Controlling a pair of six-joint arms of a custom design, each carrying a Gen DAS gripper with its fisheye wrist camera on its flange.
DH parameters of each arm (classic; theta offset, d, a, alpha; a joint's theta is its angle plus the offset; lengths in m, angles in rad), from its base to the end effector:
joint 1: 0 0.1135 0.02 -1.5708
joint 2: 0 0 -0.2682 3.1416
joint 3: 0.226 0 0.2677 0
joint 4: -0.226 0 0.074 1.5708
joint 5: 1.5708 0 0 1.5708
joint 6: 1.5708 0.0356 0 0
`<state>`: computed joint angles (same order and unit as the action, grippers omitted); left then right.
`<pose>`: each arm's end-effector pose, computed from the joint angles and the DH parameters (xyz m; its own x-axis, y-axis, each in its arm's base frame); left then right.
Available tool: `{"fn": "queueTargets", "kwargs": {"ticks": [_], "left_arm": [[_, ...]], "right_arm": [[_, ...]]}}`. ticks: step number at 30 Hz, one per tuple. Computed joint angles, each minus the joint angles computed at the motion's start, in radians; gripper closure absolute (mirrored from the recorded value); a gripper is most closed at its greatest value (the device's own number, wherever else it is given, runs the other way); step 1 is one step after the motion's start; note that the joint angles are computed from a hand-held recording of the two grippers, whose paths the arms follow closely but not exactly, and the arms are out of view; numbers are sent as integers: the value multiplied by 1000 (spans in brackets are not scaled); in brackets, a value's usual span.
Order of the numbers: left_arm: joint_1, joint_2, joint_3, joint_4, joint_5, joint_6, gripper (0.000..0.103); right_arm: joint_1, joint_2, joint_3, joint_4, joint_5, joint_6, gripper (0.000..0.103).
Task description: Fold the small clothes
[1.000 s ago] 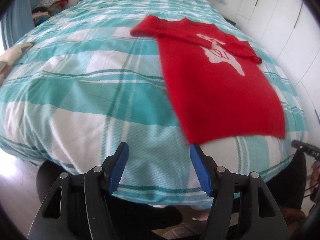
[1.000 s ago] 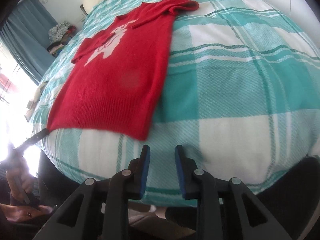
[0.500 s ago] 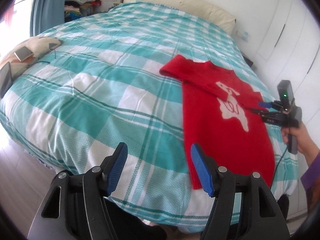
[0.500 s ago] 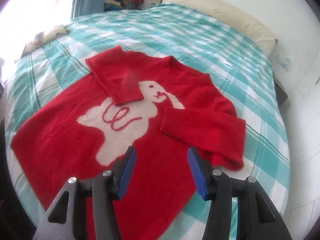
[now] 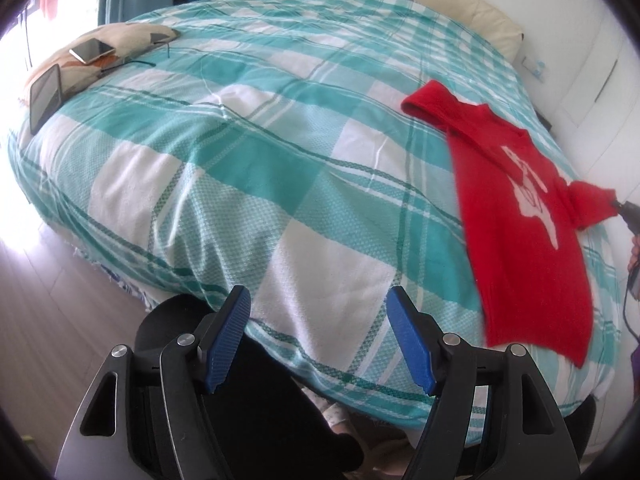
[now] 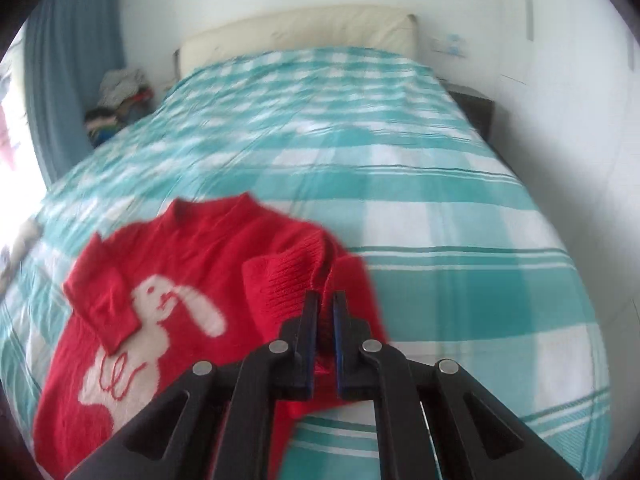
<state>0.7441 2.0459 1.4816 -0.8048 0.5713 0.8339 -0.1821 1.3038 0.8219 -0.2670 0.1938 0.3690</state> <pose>0.3191 0.2676 0.1613 -0.8473 0.0667 -0.5270 0.2045 0.9566 -0.2076 0.2820 -0.0589 0.2303 -0.5104 0.4539 -0.7304 0.5366 0.8318 0.1419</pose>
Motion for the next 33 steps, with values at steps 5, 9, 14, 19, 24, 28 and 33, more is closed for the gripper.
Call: {"fn": "queueTargets", "kwargs": {"ticks": [5, 9, 14, 19, 24, 28, 33], "left_arm": [[-51, -33, -59, -3, 10, 7, 30], [-86, -116, -140, 0, 20, 44, 30], [-72, -195, -198, 35, 37, 76, 30], [-55, -147, -169, 50, -10, 61, 30], [-49, -123, -154, 31, -20, 46, 30], [-41, -158, -189, 62, -13, 74, 30], [-47, -137, -174, 80, -39, 67, 30]], "right_arm": [[-411, -246, -131, -157, -133, -68, 97], [-633, -299, -241, -153, -254, -80, 97], [-830, -341, -348, -122, -362, -92, 97], [-989, -378, -409, -137, -507, -130, 98], [-1017, -323, -428, -104, -521, -164, 98], [-1027, -270, -422, -80, -541, -179, 97], [-981, -436, -417, -200, -383, -211, 94]]}}
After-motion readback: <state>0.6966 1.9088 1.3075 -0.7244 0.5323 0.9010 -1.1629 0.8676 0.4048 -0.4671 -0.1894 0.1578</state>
